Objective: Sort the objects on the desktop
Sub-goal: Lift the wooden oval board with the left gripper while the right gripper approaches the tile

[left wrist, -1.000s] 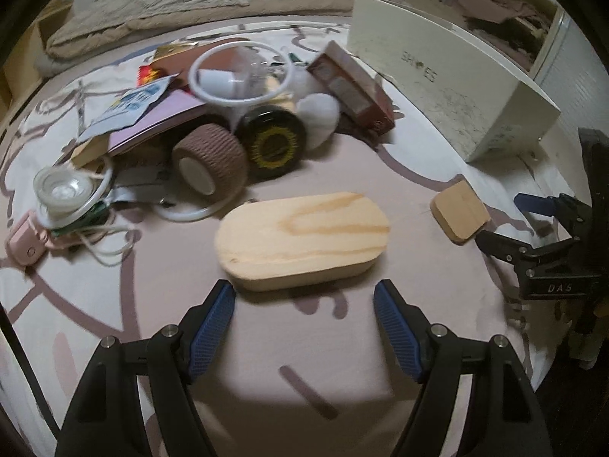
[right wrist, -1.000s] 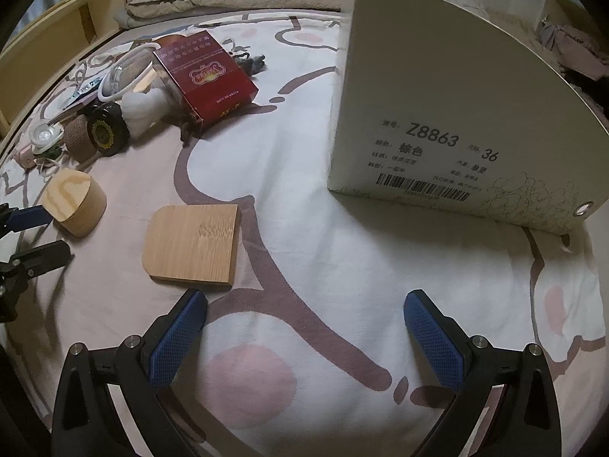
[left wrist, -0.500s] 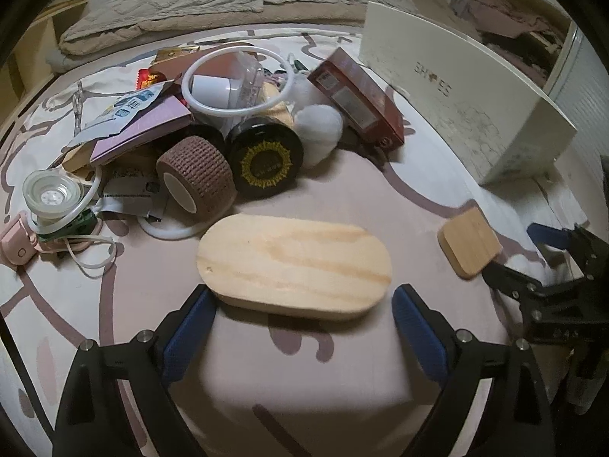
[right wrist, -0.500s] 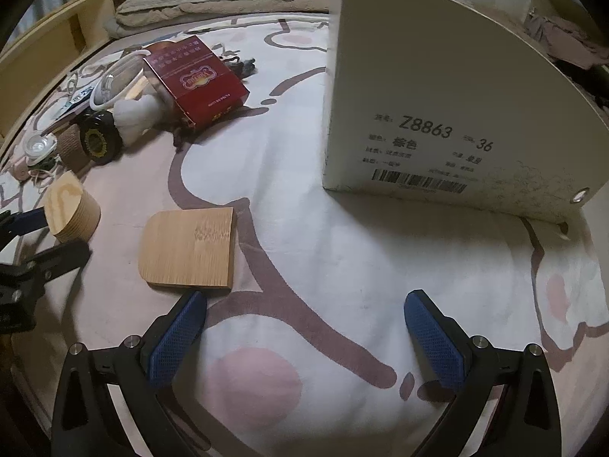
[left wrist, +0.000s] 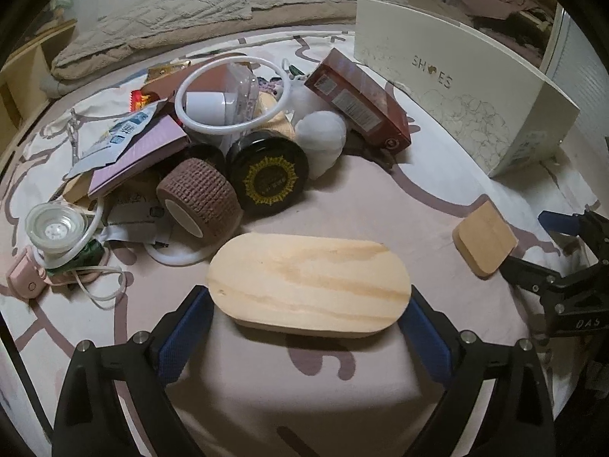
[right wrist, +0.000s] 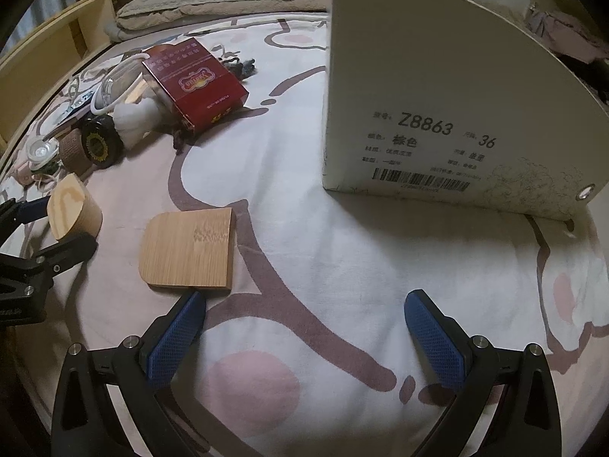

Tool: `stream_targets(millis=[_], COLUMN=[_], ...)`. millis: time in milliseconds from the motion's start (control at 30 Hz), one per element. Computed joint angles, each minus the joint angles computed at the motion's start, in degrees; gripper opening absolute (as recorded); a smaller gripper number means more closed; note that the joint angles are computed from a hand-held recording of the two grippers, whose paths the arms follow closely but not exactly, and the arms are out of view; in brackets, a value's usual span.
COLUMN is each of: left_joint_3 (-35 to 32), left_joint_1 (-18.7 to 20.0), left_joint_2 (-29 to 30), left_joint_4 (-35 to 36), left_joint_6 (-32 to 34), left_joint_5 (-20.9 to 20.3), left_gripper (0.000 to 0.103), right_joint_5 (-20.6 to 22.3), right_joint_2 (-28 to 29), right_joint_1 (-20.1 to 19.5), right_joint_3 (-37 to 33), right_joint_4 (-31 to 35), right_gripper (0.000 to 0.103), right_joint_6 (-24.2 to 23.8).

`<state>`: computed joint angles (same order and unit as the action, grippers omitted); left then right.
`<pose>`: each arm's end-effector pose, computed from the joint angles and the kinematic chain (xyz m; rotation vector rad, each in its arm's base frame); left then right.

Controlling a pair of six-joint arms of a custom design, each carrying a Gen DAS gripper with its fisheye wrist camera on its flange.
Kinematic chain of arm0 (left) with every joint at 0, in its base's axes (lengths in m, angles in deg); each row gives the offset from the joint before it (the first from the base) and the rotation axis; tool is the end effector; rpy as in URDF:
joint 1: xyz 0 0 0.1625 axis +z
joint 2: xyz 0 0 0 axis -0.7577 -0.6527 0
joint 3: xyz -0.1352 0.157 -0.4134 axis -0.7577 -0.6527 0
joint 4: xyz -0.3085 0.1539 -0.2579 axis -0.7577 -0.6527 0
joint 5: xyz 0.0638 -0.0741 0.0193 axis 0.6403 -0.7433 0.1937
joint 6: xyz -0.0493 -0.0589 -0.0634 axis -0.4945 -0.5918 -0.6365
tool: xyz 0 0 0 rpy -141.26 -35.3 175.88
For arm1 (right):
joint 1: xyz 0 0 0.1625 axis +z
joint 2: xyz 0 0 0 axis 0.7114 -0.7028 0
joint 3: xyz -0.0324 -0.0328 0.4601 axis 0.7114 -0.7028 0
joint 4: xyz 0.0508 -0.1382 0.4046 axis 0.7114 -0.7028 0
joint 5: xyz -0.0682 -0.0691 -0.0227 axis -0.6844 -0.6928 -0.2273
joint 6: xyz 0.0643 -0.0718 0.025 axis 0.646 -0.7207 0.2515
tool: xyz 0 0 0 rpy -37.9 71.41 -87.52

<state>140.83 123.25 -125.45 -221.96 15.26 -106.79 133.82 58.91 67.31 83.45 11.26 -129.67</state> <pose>0.0080 -0.6005 0.1766 1.2331 2.3714 -0.2253 0.2486 -0.4706 -0.0711 -0.1889 -2.1807 0.7296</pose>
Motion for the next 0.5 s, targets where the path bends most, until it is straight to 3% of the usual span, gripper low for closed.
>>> stream_targets(millis=[500], left_joint_3=[-0.23], left_joint_1=[0.38], left_joint_2=[-0.27], left_joint_4=[1.17], left_joint_6=[-1.0], left_joint_5=[-0.65], left_gripper=[0.098], right_joint_5=[-7.6], right_joint_2=[-1.9], right_joint_1=[1.38], right_joint_3=[0.69], right_joint_4=[-14.53], right_gripper=[0.103], right_joint_6=[-15.57])
